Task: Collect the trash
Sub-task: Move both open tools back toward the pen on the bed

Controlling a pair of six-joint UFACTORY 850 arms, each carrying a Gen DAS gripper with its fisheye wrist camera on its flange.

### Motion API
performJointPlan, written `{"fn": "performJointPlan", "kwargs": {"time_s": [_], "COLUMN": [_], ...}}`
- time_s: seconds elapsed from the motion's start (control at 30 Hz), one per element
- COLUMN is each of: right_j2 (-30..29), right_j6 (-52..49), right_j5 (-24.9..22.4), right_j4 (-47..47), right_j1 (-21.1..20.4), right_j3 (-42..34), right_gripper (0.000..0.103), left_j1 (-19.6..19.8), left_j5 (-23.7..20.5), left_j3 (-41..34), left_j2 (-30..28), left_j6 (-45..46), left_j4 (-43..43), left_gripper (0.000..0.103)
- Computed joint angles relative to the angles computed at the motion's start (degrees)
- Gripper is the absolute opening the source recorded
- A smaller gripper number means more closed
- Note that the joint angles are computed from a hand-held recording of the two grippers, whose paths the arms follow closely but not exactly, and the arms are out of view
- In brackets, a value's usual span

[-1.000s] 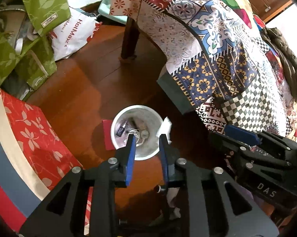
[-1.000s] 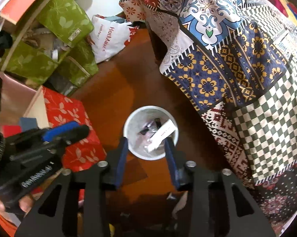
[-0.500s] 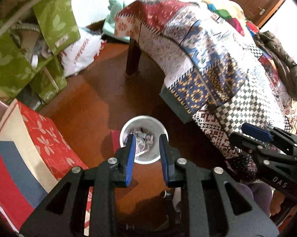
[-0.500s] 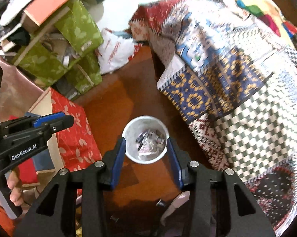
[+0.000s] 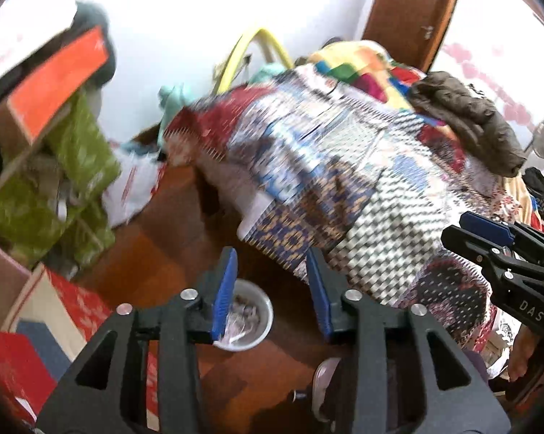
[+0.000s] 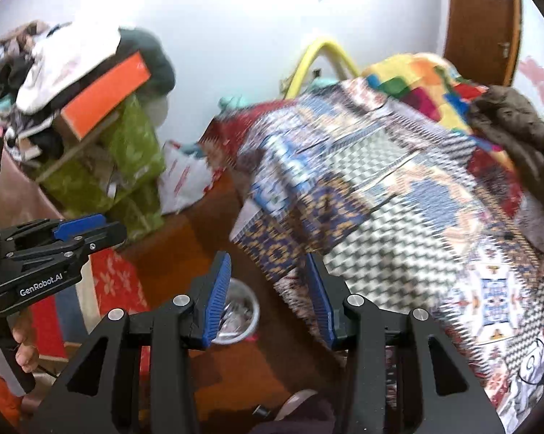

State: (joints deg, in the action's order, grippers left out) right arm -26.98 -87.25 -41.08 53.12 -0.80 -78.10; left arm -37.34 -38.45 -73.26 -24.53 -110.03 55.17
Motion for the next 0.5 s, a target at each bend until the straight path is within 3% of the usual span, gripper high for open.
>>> {"fn": "performJointPlan", "kwargs": {"time_s": [0.13,0.33,0.5], "right_j2": [-0.13,-2.98,-7.06], "right_j6": [-2.27,-3.60,-1.28], "right_j5": [0.18,0.37,0.74], "right_j4": [3.62,6.90,6.43], "right_j1": [-2.91,-7.07,-9.82], "right_j3": [-2.05,-7.60,-13.64], "right_gripper": [0.062,0.062,0.062], "left_j1": [-1.20,-1.55,-0.38], "left_j5": [-2.25,-3.41,-2.02], "left_j3": [-6.82,-19.59,-33.82], "left_j2": [-3.18,-10.82,-19.90], "left_j6": [2.32,9.04,18.73], "left_j4": [2.06,1.71,-3.81], "left_gripper": [0.049,0.052,0.053]}}
